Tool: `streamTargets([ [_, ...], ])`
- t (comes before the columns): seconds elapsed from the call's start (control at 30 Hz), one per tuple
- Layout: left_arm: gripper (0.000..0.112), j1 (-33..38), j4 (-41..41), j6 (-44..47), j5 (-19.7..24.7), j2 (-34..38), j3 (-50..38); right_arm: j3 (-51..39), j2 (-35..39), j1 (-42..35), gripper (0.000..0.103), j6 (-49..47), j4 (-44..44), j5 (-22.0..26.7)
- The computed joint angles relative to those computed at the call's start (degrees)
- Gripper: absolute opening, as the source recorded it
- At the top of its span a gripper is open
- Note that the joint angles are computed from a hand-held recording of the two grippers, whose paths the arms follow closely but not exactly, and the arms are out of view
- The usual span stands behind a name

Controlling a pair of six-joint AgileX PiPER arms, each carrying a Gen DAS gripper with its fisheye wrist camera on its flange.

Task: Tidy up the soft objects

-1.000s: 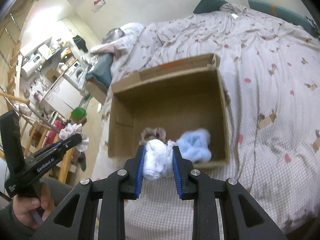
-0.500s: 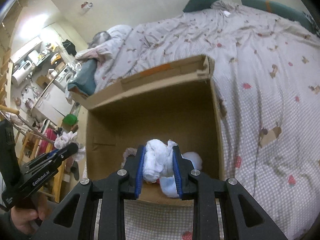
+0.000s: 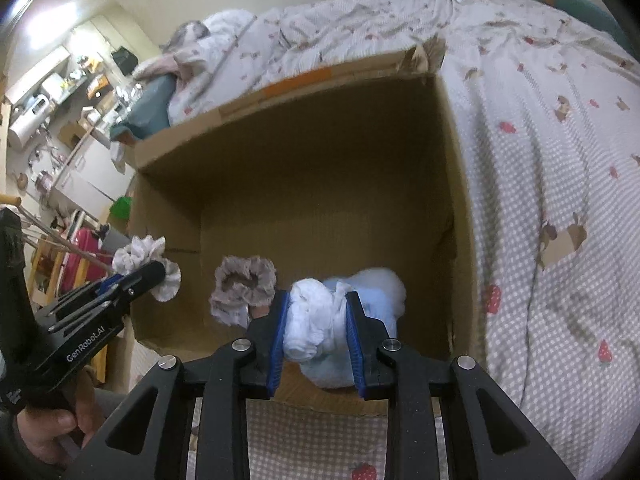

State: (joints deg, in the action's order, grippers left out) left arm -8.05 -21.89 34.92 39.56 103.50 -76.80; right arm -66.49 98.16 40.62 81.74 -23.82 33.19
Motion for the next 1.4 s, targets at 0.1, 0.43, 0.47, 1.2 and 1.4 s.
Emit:
streamTargets([
  [0.1,0.014,-0.39,0.12,0.69,-0.69,0.01,0.79,-0.74,1.04,-0.07,0.028,-0.84,1.67,-0.61],
  [0.43,0.037,-0.85,1.52,-0.41,-0.81,0.18,0.70,-0.23,1.25,-0.09,0.048,0.76,1.39,-0.74],
  [0.47,0.041,-0.84,0.93,0.20,-0.85,-0.09,0.96,0.19,0.94,-0.11,0.056,1.87,0.59,-0.95],
  [1.2,0.100,6.07,-5.75,1.83,0.67,-10.91,2.44,0.14,-7.75,12.96,0.103,29.84,-29.55,17.67],
  [1.4,0.100,10.36,-10.37,7.61,0.38,-17.39,7.35,-1.09,-8.01,18.76,0.103,30.77,-30.40,24.67],
])
